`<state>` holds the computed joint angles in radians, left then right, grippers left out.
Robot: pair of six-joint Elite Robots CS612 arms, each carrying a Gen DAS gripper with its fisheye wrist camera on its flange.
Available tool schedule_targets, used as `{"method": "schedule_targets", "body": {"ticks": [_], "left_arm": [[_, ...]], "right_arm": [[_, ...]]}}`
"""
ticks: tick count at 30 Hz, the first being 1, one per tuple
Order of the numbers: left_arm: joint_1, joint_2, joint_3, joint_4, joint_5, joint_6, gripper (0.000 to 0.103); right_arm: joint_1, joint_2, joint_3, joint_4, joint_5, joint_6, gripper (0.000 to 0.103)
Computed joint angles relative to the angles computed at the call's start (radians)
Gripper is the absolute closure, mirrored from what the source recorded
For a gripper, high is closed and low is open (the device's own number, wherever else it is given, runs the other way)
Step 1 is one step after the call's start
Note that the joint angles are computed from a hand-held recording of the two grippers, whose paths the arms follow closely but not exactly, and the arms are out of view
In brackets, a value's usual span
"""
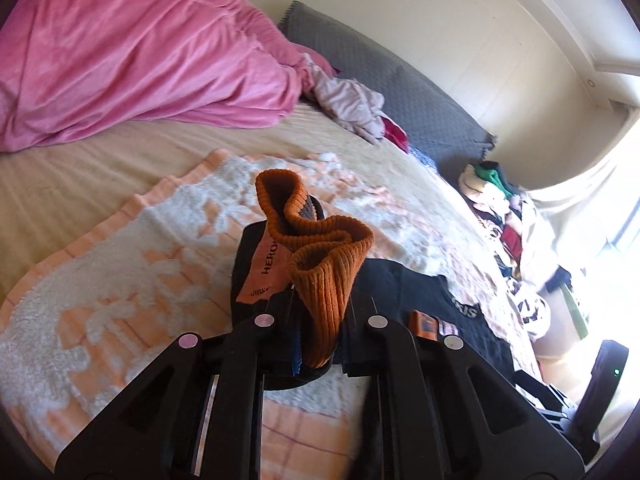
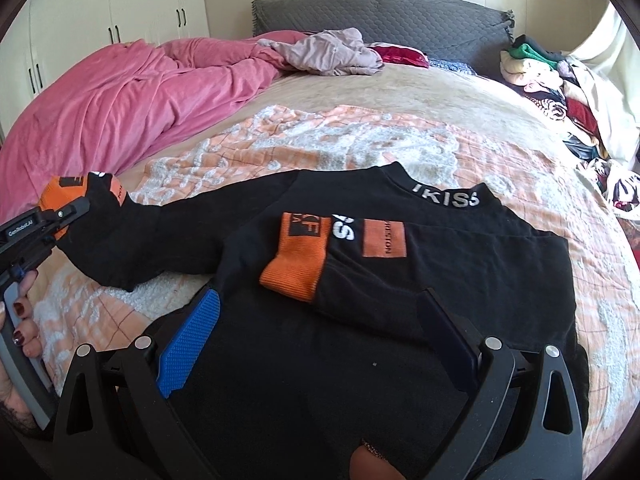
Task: Fold small clothes
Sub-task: 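Lift the sleeve with the left tool and carry it toward the shirt body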
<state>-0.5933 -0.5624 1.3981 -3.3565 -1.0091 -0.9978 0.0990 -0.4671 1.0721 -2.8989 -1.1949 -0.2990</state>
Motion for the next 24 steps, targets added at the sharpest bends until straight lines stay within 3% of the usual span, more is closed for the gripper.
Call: {"method": "schedule_targets", "body": {"ticks": [15,24], "left_arm": [[-0.018,0.027,-0.112,0.074,-0.075,0.092,0.097],[-0.027,0.074,-0.236,0.176,-0.124,0.136,0.097]], "right_arm": [[-0.047,-0.009,0.023,-0.041,0.011,0.006,0.005],[-0.096,0.009,0.013,-0.032,0.036,0.12,0.005]]}}
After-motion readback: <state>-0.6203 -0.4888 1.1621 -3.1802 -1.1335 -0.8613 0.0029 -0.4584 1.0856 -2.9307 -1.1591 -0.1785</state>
